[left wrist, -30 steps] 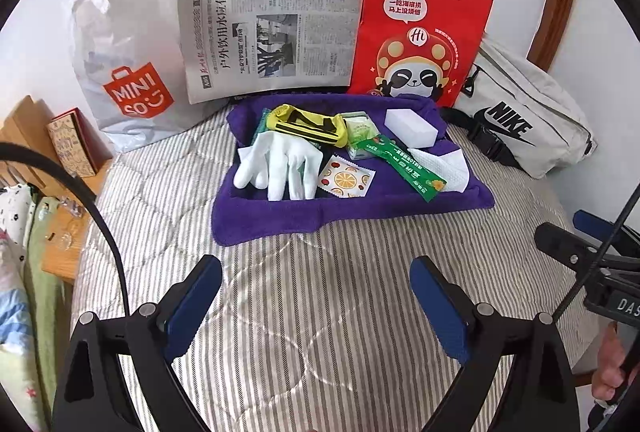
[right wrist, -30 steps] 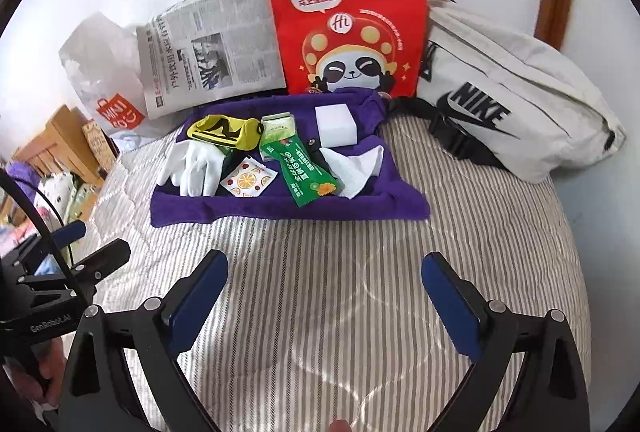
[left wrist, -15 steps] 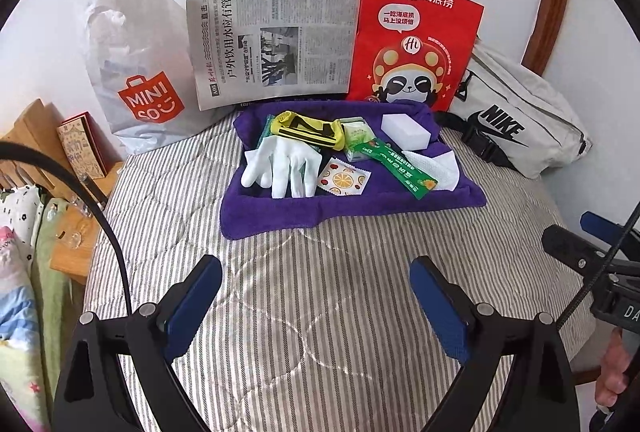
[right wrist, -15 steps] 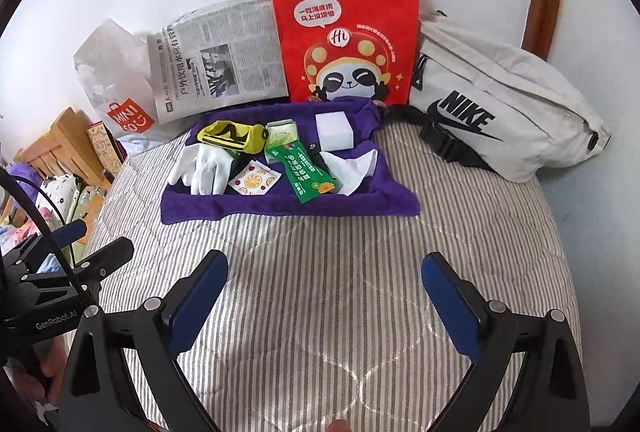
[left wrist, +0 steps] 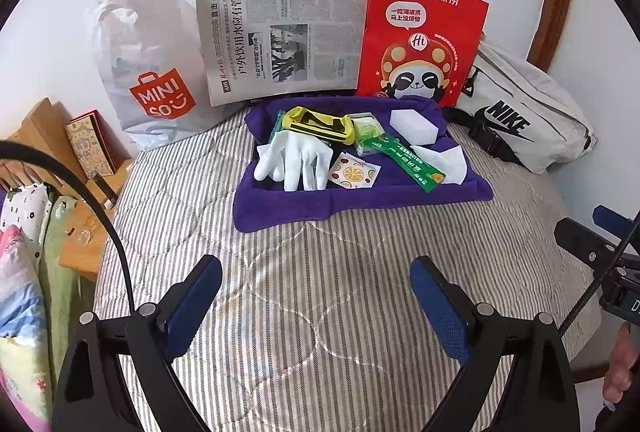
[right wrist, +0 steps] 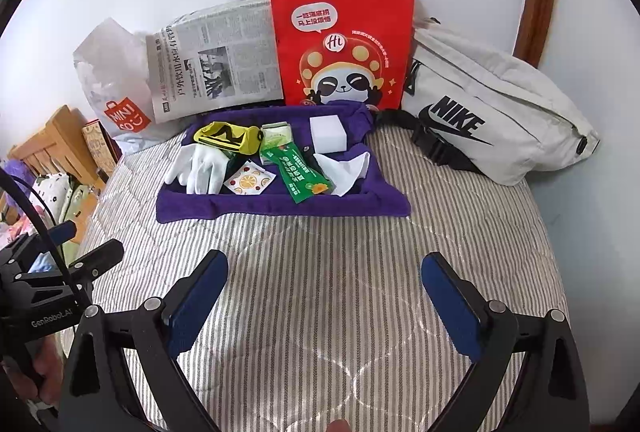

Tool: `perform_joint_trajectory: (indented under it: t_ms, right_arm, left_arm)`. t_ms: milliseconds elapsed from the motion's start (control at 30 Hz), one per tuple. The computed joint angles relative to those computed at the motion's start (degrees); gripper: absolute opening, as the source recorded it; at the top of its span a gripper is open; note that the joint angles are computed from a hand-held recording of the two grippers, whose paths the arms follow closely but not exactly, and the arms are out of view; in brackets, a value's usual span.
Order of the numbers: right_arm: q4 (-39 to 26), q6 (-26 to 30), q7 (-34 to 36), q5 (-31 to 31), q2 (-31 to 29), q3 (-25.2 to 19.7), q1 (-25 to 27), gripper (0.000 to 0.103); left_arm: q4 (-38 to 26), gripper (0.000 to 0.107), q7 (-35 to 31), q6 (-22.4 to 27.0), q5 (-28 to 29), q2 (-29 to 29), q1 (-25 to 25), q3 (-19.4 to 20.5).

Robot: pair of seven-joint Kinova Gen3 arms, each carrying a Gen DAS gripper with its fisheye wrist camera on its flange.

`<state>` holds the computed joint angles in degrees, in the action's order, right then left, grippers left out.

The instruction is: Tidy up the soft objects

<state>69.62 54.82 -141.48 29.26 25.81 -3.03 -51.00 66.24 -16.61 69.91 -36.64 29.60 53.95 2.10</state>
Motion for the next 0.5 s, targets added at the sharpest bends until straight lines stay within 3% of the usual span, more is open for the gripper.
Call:
perform_joint_trajectory:
  t_ms: [500]
  right_arm:
    - [1.17,0.58,-1.56,1.08,-0.91,-0.09,-0.39,0.097]
  left_arm:
    - [-0.69,0.095,-0.59,1.11,-0.11,0.22,0.52,0.11]
